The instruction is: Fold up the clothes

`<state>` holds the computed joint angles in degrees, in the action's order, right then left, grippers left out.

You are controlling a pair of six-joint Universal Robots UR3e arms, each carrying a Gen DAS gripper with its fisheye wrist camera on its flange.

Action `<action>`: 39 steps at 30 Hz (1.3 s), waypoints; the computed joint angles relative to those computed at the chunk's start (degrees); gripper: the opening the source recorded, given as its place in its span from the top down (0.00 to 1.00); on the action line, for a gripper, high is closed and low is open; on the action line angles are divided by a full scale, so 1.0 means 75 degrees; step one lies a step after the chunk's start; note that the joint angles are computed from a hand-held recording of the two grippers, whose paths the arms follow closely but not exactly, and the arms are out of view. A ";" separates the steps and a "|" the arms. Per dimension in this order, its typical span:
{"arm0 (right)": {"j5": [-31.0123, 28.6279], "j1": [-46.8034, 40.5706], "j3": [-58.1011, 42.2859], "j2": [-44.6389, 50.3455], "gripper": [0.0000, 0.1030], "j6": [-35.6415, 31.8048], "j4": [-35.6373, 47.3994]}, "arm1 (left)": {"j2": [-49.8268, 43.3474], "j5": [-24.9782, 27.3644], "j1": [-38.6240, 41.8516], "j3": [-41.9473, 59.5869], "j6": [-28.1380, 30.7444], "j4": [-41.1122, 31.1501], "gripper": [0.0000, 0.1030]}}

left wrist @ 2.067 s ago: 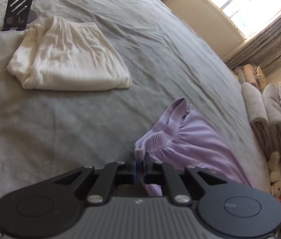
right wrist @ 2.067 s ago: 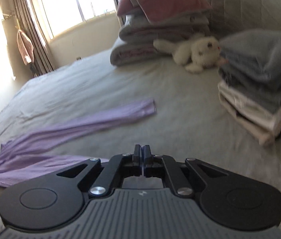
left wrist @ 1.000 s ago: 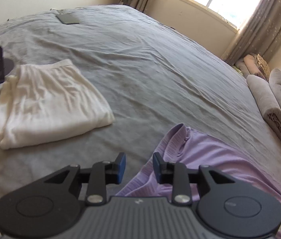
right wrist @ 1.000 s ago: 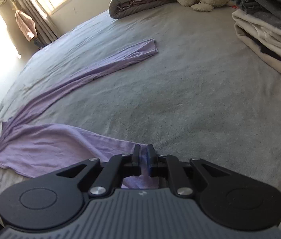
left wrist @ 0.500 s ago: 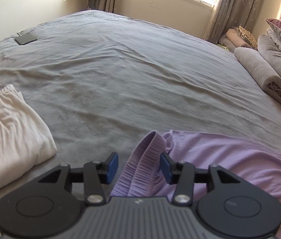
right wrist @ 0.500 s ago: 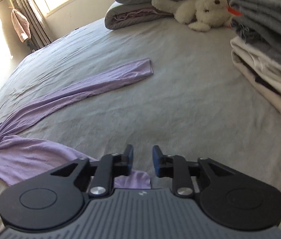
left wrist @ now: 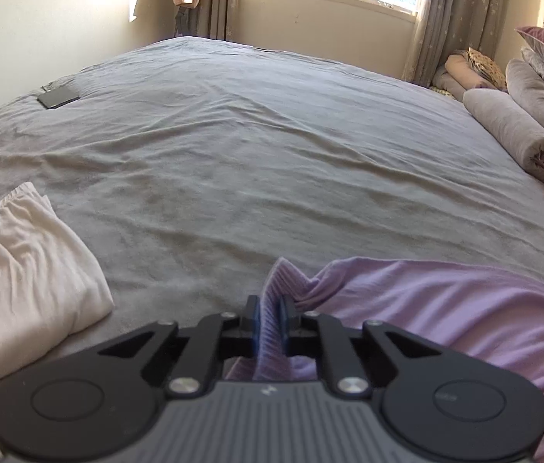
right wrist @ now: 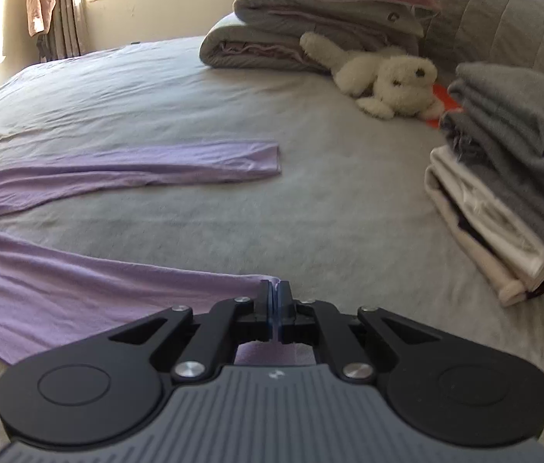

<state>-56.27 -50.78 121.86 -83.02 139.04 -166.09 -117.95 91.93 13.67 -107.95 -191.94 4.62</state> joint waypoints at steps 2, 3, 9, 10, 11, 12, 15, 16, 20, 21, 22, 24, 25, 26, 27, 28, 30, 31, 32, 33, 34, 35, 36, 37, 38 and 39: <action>-0.0133 0.0128 -0.0115 0.0164 0.97 0.0274 -0.0400 | -0.0021 0.0018 0.0055 -0.0048 -0.0244 0.0267 0.95; -0.0291 0.0266 -0.0257 0.0356 0.97 0.0447 -0.0582 | -0.0034 0.0039 0.0077 -0.0066 -0.0366 0.0400 0.95; -0.0982 0.0844 -0.0508 0.1113 0.97 0.1548 -0.1807 | -0.0214 0.0099 0.0225 -0.0136 -0.0991 0.1155 0.95; -0.1029 0.0868 -0.0418 0.1128 0.97 0.1740 -0.2074 | -0.0250 0.0109 0.0249 -0.0142 -0.1092 0.1274 0.95; -0.1089 0.0896 -0.0348 0.1146 0.97 0.1918 -0.2316 | -0.0293 0.0028 0.0324 -0.0146 -0.1230 0.1363 0.95; -0.1172 0.0935 -0.0305 0.1183 0.97 0.2065 -0.2547 | -0.0333 -0.0045 0.0385 -0.0136 -0.1365 0.1405 0.95; -0.1459 0.1045 -0.0218 0.1346 0.98 0.2409 -0.3318 | -0.0457 -0.0126 0.0476 -0.0020 -0.1636 0.1397 0.95; -0.1546 0.1075 -0.0234 0.1390 0.98 0.2508 -0.3461 | -0.0505 -0.0071 0.0447 0.0054 -0.1635 0.1344 0.95; -0.2137 0.1311 -0.0847 0.1805 0.97 0.2547 -0.2590 | -0.0714 0.0237 0.0267 0.0368 -0.1525 0.1019 0.95; -0.2384 0.1388 -0.1046 0.2013 0.97 0.2609 -0.2305 | -0.0755 0.0296 0.0235 0.0396 -0.1464 0.0967 0.94; -0.2668 0.1462 -0.1199 0.2207 0.98 0.2689 -0.2160 | -0.0794 0.0371 0.0201 0.0421 -0.1390 0.0950 0.94; -0.3251 0.1571 -0.1280 0.2470 0.98 0.2753 -0.2422 | -0.0801 0.0372 0.0191 0.0399 -0.1284 0.0990 0.94; -0.3213 0.1500 -0.1215 0.2450 0.98 0.2732 -0.2541 | -0.0752 0.0316 0.0210 0.0384 -0.1292 0.0914 0.93; -0.2957 0.1364 -0.1123 0.2344 0.98 0.2709 -0.2571 | -0.0687 0.0246 0.0233 0.0377 -0.1321 0.0795 0.92; -0.2615 0.1282 -0.1136 0.2202 0.98 0.2701 -0.2367 | -0.0623 0.0175 0.0257 0.0370 -0.1350 0.0676 0.90; -0.2289 0.1284 -0.1275 0.2074 0.96 0.2721 -0.1973 | -0.0547 0.0116 0.0283 0.0378 -0.1385 0.0513 0.88; -0.1640 0.1293 -0.1595 0.1872 0.85 0.2748 -0.1197 | -0.0431 0.0068 0.0321 0.0338 -0.1438 0.0408 0.85; -0.1317 0.1301 -0.1771 0.1796 0.75 0.2756 -0.0817 | -0.0377 0.0049 0.0340 0.0313 -0.1463 0.0375 0.84; -0.0996 0.1311 -0.1957 0.1736 0.68 0.2760 -0.0441 | -0.0326 0.0075 0.0342 0.0300 -0.1497 0.0321 0.84; -0.0655 0.1349 -0.2260 0.1768 0.54 0.2893 0.0021 | -0.0287 0.0085 0.0351 0.0280 -0.1515 0.0302 0.84; -0.0392 0.1452 -0.2716 0.1956 0.47 0.3227 0.0514 | -0.0241 0.0063 0.0369 0.0238 -0.1529 0.0306 0.82; -0.0220 0.1587 -0.3226 0.2218 0.47 0.3627 0.0953 | -0.0199 0.0006 0.0389 0.0192 -0.1539 0.0324 0.82; -0.0207 0.1766 -0.3723 0.2547 0.47 0.4041 0.1211 | -0.0170 -0.0051 0.0404 0.0161 -0.1533 0.0334 0.82; -0.0361 0.1989 -0.4217 0.2934 0.47 0.4462 0.1321 | -0.0168 -0.0075 0.0405 0.0154 -0.1528 0.0359 0.82; -0.0501 0.2199 -0.4740 0.3323 0.47 0.4871 0.1468 | -0.0174 -0.0090 0.0401 0.0150 -0.1524 0.0392 0.82; -0.0629 0.2397 -0.5294 0.3717 0.47 0.5268 0.1651 | -0.0188 -0.0115 0.0399 0.0159 -0.1504 0.0393 0.82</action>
